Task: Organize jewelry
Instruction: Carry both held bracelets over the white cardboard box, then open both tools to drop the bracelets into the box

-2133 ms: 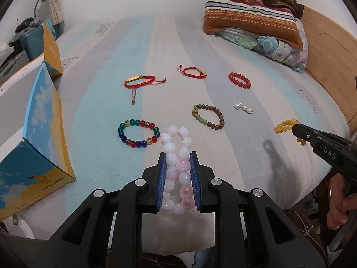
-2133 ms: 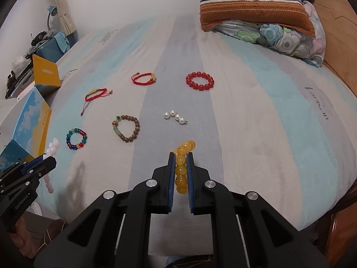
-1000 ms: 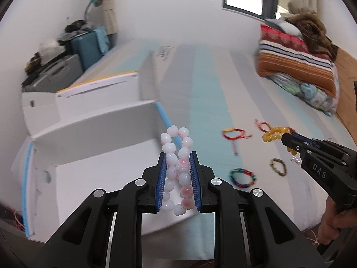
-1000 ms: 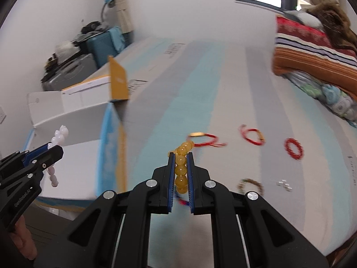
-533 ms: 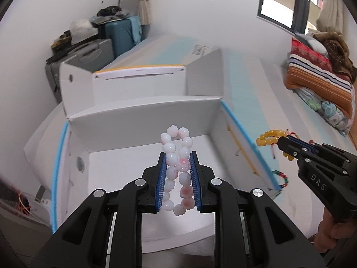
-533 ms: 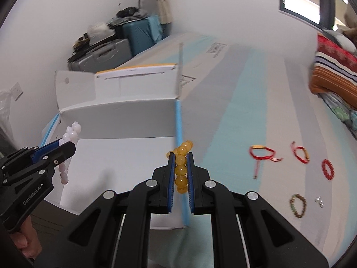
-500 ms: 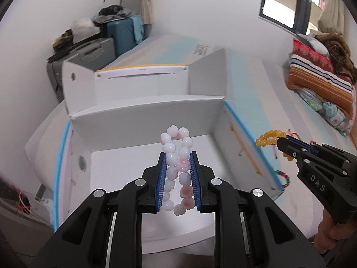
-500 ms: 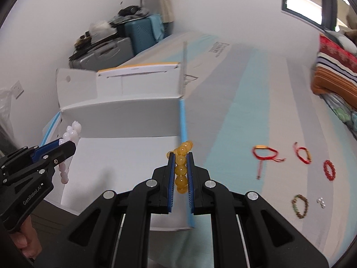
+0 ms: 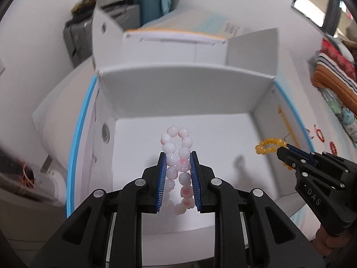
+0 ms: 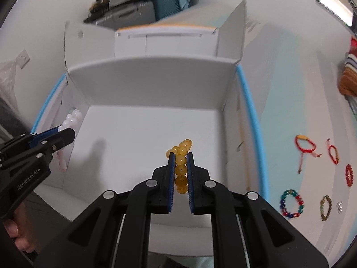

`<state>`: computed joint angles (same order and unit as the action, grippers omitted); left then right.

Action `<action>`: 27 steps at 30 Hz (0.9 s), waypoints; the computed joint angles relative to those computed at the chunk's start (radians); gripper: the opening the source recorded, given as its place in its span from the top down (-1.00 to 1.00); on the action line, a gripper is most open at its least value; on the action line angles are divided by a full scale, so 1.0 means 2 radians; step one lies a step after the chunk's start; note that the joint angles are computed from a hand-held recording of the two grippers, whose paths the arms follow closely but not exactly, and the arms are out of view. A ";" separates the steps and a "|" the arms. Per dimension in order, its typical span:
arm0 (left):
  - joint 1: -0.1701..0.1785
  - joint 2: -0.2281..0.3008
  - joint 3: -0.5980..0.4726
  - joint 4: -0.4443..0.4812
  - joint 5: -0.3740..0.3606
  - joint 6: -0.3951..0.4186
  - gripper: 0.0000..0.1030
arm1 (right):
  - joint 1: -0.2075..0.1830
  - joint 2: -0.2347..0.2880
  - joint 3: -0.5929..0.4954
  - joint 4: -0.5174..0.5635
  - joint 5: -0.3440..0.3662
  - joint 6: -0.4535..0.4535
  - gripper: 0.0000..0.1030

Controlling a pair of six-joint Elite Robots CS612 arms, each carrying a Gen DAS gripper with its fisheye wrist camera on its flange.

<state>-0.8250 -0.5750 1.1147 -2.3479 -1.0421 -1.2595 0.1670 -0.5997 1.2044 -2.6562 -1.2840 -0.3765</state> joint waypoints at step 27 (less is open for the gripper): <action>-0.004 -0.003 -0.003 0.052 0.009 -0.034 -0.30 | 0.000 -0.015 0.018 -0.003 0.002 0.000 -0.28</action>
